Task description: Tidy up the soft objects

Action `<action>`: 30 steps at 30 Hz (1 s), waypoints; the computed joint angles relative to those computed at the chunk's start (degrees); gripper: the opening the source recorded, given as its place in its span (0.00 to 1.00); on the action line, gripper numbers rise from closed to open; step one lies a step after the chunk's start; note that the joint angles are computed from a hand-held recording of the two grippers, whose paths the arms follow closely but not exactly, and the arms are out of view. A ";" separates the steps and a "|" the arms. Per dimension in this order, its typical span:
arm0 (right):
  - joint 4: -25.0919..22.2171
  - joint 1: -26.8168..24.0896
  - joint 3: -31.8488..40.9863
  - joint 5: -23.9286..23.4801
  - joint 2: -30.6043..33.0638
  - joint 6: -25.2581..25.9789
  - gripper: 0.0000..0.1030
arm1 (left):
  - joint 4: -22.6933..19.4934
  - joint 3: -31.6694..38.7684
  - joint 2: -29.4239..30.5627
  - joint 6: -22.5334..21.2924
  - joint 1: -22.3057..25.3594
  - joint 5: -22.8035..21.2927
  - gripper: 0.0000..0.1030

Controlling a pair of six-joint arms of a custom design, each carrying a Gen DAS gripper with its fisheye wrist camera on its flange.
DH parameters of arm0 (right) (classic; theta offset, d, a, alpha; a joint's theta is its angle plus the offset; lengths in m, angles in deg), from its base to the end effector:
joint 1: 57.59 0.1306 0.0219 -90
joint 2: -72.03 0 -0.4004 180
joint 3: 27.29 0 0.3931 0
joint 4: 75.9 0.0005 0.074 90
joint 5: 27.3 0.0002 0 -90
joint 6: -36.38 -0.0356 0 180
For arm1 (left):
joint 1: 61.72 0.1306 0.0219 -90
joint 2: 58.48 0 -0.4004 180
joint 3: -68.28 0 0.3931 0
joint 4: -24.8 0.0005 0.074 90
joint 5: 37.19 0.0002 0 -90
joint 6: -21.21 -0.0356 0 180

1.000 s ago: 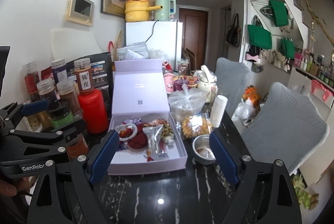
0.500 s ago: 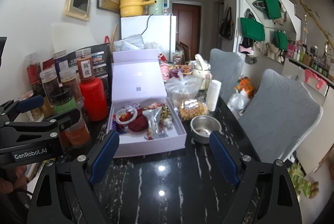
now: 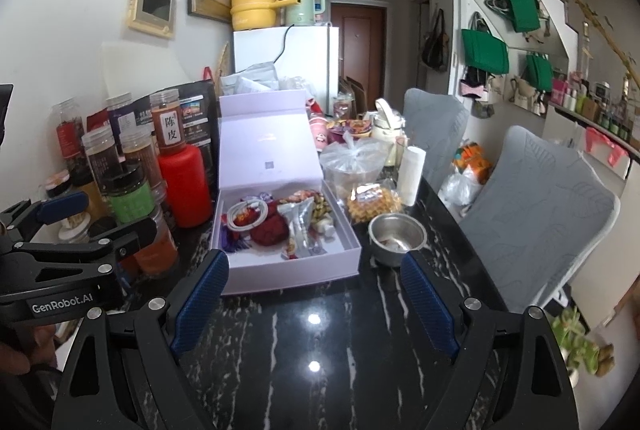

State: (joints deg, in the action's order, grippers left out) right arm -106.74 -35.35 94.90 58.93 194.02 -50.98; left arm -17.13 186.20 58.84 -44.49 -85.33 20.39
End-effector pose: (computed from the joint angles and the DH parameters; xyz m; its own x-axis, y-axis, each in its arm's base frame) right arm 0.6669 0.2747 0.4156 -0.4514 -0.2342 -0.8610 -0.4513 0.8923 -0.0062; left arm 0.6275 -0.2540 0.4216 -0.5388 -0.1436 -0.8301 -0.2771 0.9607 0.0137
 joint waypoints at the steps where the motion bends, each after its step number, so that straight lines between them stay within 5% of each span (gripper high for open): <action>1: -0.11 0.01 0.10 -0.05 0.04 -0.02 0.86 | -0.03 -0.04 0.00 0.09 0.01 0.08 0.97; 30: -1.44 -0.10 1.65 0.38 1.01 -0.14 0.87 | -1.07 0.96 0.53 0.57 0.62 2.00 0.97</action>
